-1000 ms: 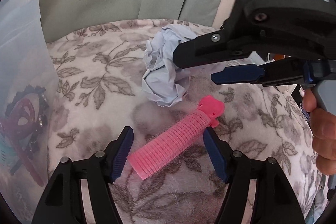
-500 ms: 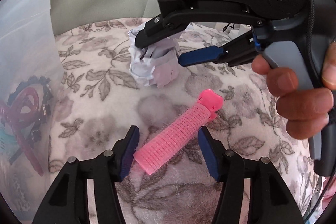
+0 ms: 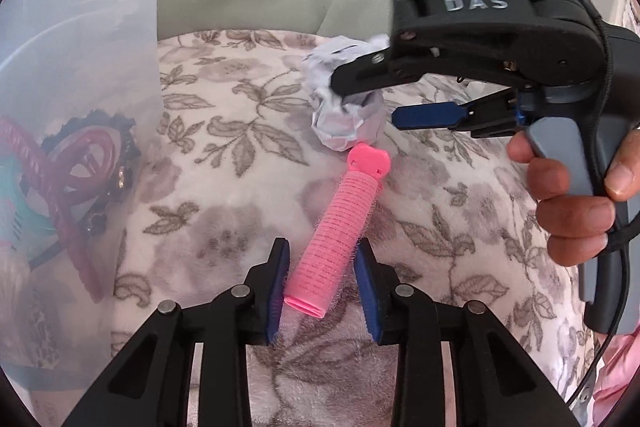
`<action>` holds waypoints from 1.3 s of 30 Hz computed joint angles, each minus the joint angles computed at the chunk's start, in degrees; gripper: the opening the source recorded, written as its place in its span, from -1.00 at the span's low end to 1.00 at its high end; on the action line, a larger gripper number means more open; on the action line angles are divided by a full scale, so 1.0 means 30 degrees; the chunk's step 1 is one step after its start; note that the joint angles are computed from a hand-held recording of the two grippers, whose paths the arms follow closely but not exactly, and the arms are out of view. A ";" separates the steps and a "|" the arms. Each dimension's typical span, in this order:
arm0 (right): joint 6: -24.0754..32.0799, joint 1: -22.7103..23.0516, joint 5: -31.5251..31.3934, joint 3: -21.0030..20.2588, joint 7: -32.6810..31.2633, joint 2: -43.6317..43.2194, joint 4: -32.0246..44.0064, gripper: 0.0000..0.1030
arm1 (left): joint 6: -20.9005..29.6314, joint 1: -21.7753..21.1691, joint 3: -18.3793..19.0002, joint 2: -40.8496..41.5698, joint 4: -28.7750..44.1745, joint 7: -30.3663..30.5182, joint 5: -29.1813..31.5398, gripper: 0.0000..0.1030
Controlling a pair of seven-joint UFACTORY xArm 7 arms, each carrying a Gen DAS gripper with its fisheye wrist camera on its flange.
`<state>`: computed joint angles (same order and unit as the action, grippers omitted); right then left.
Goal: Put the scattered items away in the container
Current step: 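Grasp the pink hair roller with left gripper while right gripper grasps crumpled paper, then lift and carry the pink roller in left gripper while right gripper carries paper to box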
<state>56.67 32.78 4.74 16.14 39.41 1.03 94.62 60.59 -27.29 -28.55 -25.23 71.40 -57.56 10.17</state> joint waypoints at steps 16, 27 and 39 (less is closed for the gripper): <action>-0.0538 0.0380 -0.1515 -0.0278 0.0773 0.1242 0.0771 0.28 | -0.0382 0.0123 0.0196 -0.0586 -0.0641 0.0048 -0.0805 -0.39; -0.1145 0.0010 -0.1122 -0.0089 0.1210 -0.1017 -0.1094 0.10 | -0.4777 0.0249 0.3220 0.2407 -0.1672 0.4693 -0.1413 -0.45; -0.1077 -0.0866 0.0122 0.0519 0.2881 -0.5764 -0.4912 -0.03 | -0.6027 0.0410 0.3148 0.4644 -0.1153 0.3633 -0.0576 -0.51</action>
<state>53.45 30.18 5.11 17.70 48.06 -16.26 79.88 42.50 -26.06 -19.11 -11.30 67.94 -46.66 8.44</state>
